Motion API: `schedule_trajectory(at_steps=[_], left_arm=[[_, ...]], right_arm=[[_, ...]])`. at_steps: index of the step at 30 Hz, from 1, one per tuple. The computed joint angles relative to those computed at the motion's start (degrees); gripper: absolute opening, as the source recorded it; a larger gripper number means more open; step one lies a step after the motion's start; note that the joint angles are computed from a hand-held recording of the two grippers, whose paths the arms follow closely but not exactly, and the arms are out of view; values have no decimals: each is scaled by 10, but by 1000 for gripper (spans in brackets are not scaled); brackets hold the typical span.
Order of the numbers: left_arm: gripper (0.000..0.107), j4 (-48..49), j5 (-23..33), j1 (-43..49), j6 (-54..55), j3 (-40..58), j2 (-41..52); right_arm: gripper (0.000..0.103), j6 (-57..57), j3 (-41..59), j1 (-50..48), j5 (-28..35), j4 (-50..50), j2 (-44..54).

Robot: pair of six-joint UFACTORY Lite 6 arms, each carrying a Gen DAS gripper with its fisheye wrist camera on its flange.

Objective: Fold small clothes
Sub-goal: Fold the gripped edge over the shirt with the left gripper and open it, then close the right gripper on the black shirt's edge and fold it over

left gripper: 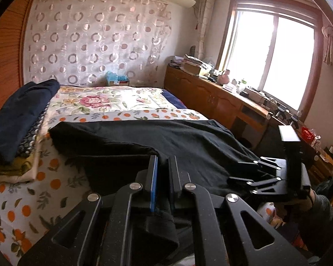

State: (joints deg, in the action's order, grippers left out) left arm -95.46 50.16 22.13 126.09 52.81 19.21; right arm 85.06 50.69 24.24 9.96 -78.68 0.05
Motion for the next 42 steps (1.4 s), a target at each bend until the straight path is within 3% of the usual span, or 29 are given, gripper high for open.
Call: schedule_trajectory(at_steps=[3,9,18,24,26,28,36,42], left_arm=[[9,-3,-9,-27,-14,8,-12],[9,20,-6,-75,-76,36,-53],[9,60,-11,-165,-150,54,-124],[9,65,-55,-225,-165,61,-124],[15,76,-62,-234,-166,71,-104],[34,90,-78,-237,-169,75,-85],[70,65,-90,-185,-108,26,-72],[73,27,-103,-125,-32,-22,-72]], right_arm=[[61,34,-52,-1,13,-26,-68],[61,-47,-121,-24,25,54,-184],[61,11,-183,14,83,25,-277],[61,25,-209,32,112,23,-321],[61,34,-217,30,109,17,-324],[61,47,-220,24,102,4,-318],[61,51,-194,-6,53,-16,-270],[61,103,-146,-30,5,-96,-186]])
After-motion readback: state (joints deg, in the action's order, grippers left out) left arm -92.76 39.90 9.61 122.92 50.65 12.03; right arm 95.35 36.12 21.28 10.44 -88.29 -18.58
